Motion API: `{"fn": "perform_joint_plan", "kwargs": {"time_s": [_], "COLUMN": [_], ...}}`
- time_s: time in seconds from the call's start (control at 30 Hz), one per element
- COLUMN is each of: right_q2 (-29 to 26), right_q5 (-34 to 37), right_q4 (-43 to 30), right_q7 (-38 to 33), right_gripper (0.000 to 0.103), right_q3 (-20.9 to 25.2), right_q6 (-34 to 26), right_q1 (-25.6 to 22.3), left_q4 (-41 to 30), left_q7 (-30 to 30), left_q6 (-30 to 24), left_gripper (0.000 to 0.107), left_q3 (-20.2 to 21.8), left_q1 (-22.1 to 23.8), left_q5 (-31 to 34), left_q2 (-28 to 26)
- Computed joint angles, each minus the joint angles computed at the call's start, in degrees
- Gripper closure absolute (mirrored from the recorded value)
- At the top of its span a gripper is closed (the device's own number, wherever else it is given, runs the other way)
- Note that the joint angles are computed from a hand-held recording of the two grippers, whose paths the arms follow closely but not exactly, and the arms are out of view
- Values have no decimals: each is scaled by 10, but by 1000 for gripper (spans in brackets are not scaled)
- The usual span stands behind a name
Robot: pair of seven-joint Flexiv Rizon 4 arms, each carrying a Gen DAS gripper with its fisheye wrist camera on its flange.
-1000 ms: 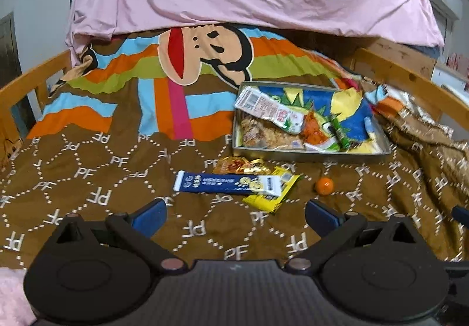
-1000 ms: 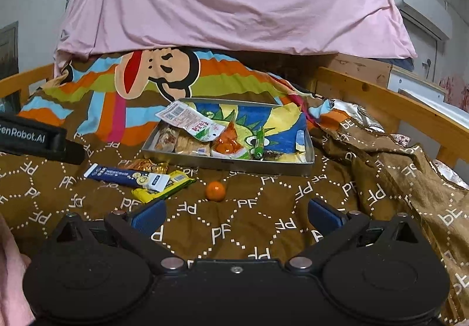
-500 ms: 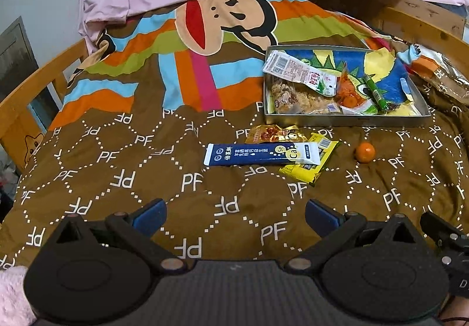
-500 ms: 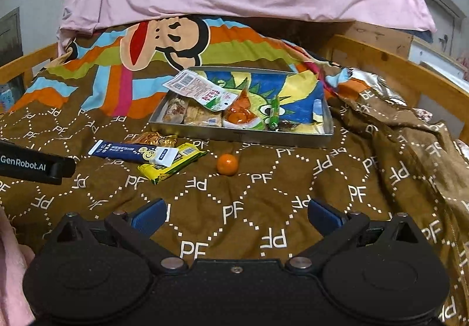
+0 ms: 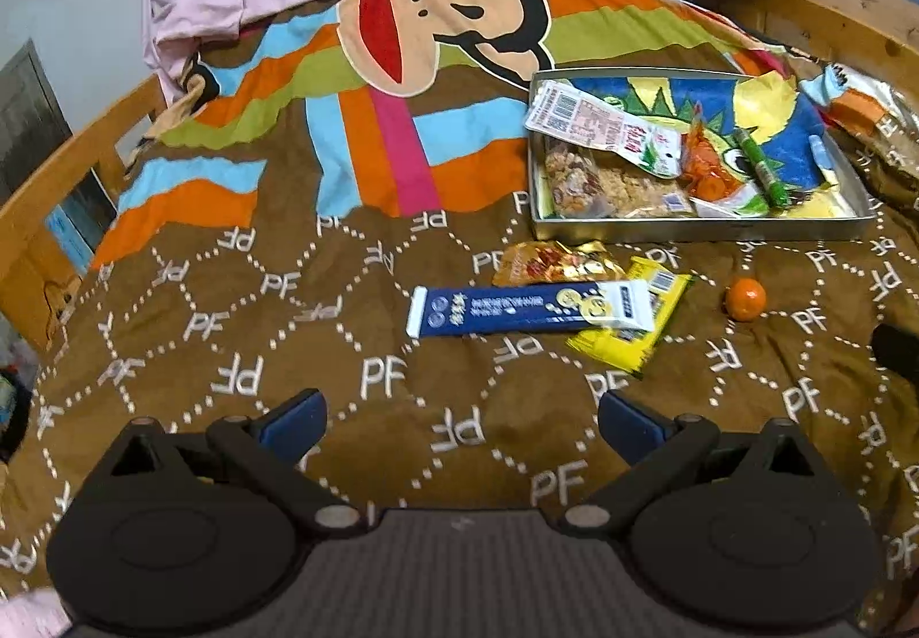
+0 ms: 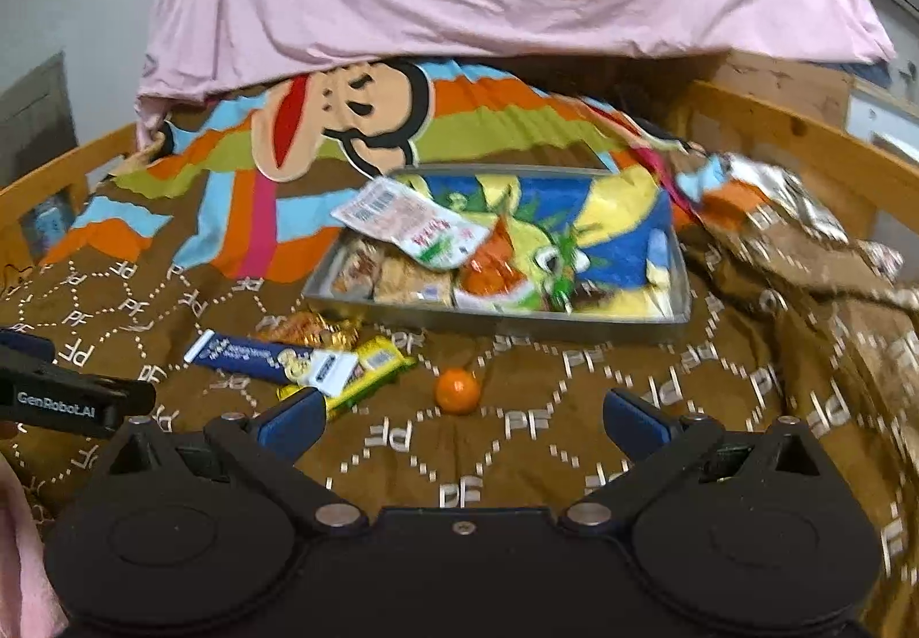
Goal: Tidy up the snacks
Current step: 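Lower the left gripper onto the blue stick packet while the right gripper approaches the orange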
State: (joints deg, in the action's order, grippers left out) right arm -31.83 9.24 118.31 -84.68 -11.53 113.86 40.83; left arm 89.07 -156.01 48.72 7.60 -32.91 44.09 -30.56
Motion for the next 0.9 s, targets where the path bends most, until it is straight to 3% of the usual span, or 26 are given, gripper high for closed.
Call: {"fn": "perform_joint_plan", "kwargs": {"time_s": [0.07,0.37,0.5,0.77,0.9], "right_q2": [-10,-65,-85,-119,-138], "right_q5": [-22,-57,-105,-168,-184], "right_q4": [-12,-73,-91,-126,-147], "right_q7": [-5,-7,2,-3,-12], "right_gripper": [1,1,1,1,1], "right_q3": [21,38,83,102,80], "right_q6": [11,7,-1,-34,-47], "right_q1": [-28,-65,-113,-133,-117], "left_q4": [-8,-48,-40,-32,-16], "left_q7": [9,98,160,230,340], "left_q6": [-3,6,43,92,160], "left_gripper": [4,4,4,4,4], "left_q3": [0,0,-8,4,-28], "left_q1": [5,34,65,94,138], "left_q5": [-2,-34,-81,-147,-199], "left_q2": [-6,-42,-48,-62,-71]}}
